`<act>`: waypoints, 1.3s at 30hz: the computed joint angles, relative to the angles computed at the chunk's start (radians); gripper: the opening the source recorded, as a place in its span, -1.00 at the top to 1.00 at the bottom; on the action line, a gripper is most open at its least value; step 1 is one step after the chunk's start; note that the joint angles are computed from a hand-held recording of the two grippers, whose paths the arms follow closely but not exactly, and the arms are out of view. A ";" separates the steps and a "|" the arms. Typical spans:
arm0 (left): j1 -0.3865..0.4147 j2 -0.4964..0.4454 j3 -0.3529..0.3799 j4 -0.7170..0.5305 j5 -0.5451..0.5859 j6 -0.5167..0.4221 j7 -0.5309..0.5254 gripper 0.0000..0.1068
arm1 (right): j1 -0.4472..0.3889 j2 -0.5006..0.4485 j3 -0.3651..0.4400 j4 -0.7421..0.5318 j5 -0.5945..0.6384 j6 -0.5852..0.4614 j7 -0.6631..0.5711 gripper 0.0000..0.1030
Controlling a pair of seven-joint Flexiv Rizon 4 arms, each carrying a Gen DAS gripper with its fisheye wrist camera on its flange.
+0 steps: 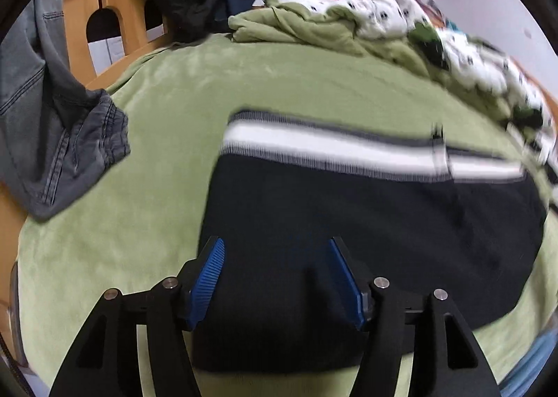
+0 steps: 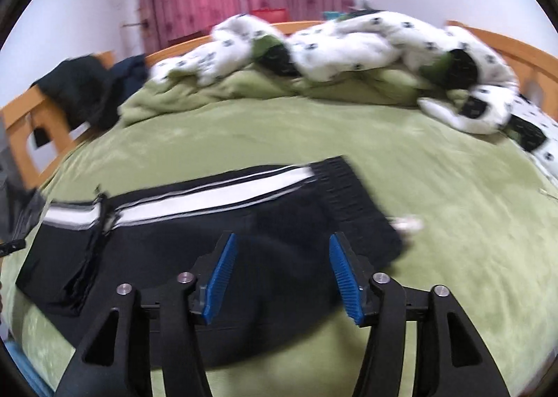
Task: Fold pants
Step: 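Fold the ribbed cuff to the waistband with the right tool while left holds waistband, then open both tools and lift them off the folded sweatpants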
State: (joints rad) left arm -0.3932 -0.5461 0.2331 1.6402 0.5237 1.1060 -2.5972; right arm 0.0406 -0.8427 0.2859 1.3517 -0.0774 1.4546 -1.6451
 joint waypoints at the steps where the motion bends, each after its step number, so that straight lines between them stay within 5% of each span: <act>1: -0.009 -0.004 -0.003 0.005 -0.003 -0.022 -0.003 -0.13 | 0.004 -0.012 0.001 -0.008 -0.004 -0.023 0.000 -0.10; 5: -0.047 0.027 0.012 0.046 0.036 -0.057 -0.065 -0.18 | 0.087 -0.075 -0.118 -0.075 -0.041 -0.229 0.109 -0.05; 8: -0.027 0.068 0.011 0.128 0.033 0.033 -0.172 -0.19 | 0.149 -0.019 -0.209 0.034 -0.107 -0.125 0.158 -0.05; 12: 0.007 0.095 0.011 0.198 0.010 0.129 -0.271 -0.19 | 0.097 0.052 -0.104 0.118 -0.025 -0.026 0.136 -0.05; 16: 0.138 0.084 -0.078 0.332 -0.148 0.363 -0.234 -0.19 | 0.117 0.103 -0.107 0.205 -0.023 0.108 0.176 -0.07; 19: 0.253 0.061 -0.180 0.421 -0.247 0.537 -0.198 -0.19 | 0.205 0.120 -0.211 0.259 -0.042 0.180 0.255 -0.07; 21: 0.274 0.050 -0.206 0.434 -0.277 0.569 -0.176 -0.19 | 0.259 0.121 -0.283 0.288 -0.075 0.197 0.281 -0.07; 26: 0.233 0.029 -0.183 0.416 -0.335 0.568 -0.121 -0.18 | 0.291 0.110 -0.335 0.306 -0.146 0.174 0.324 -0.07; 29: 0.226 0.021 -0.180 0.411 -0.367 0.575 -0.082 -0.15 | 0.199 0.097 -0.216 0.268 -0.167 0.102 0.312 -0.07; 33: 0.187 0.022 -0.145 0.409 -0.410 0.563 -0.037 0.17 | 0.161 0.080 -0.158 0.224 -0.166 0.003 0.299 -0.07; 39: 0.092 0.027 -0.044 0.441 -0.478 0.625 -0.011 0.60 | 0.163 0.083 -0.160 0.233 -0.156 0.021 0.286 -0.07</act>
State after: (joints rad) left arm -0.3011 -0.5187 0.1893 2.0816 0.0460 1.7313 -2.6085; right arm 0.2039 -0.7596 0.1254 1.5842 -0.2334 1.4757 -1.3590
